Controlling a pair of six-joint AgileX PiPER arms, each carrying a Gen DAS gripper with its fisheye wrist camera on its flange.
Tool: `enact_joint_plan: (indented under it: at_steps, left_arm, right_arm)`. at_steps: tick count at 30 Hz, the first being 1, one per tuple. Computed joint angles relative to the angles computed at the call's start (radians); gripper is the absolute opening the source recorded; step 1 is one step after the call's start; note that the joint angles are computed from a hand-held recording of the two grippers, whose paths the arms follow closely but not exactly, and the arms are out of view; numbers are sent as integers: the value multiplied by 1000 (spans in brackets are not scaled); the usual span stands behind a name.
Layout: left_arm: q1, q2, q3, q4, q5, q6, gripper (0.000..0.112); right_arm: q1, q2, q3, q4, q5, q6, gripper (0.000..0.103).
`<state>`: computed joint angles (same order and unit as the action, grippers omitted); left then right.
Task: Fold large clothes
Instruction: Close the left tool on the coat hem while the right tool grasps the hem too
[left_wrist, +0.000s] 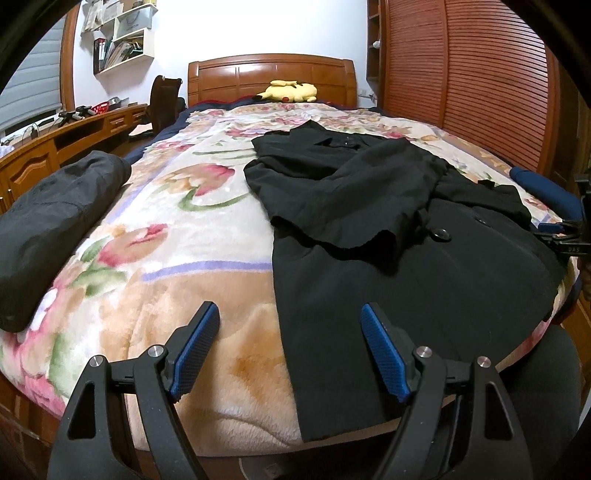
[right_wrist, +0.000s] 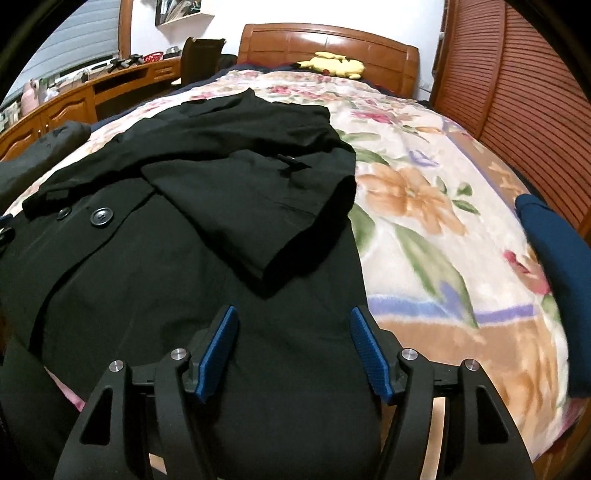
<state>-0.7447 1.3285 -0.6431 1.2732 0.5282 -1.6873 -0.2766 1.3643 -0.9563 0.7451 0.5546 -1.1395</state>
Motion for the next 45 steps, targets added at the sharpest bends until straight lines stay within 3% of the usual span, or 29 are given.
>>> enact_joint_plan:
  at_steps: [4,8,15,18,21,22,24,32,45]
  left_arm:
    - [-16,-19,19,0,7,-26,80]
    - [-28,-38,30,-20,7,-23,80]
    - [-68,-64,74,34,-18,-127,79]
    - [-98,-58,86,71,-2,-179,66]
    - [-82,-72,85,58,-39,-155,34]
    - [-70,-81,76,24,-53,-115,20]
    - [-50,-104,65,-37,-83,-35,8]
    - [-131,-206,-16,-109,54,104,5]
    - [-206,-334,-163,-158,235,294,5]
  right_arm:
    - [-23,-13,1,-65,7,58,75]
    - [-86,13,-40,-28,110,27,75]
    - [-141,13,-39,42,183,-38,71]
    - [-156,3,-28,71,212,-82,59]
    - [-180,5,-29,109,257,-131,38]
    - [-190,6,-29,126,272,-153,22]
    - [-215,17,-39,168,327,-187,15]
    - [-276,-21,-8,337,363,-302,9]
    - [-470,-140,-41,456,637,-360,8]
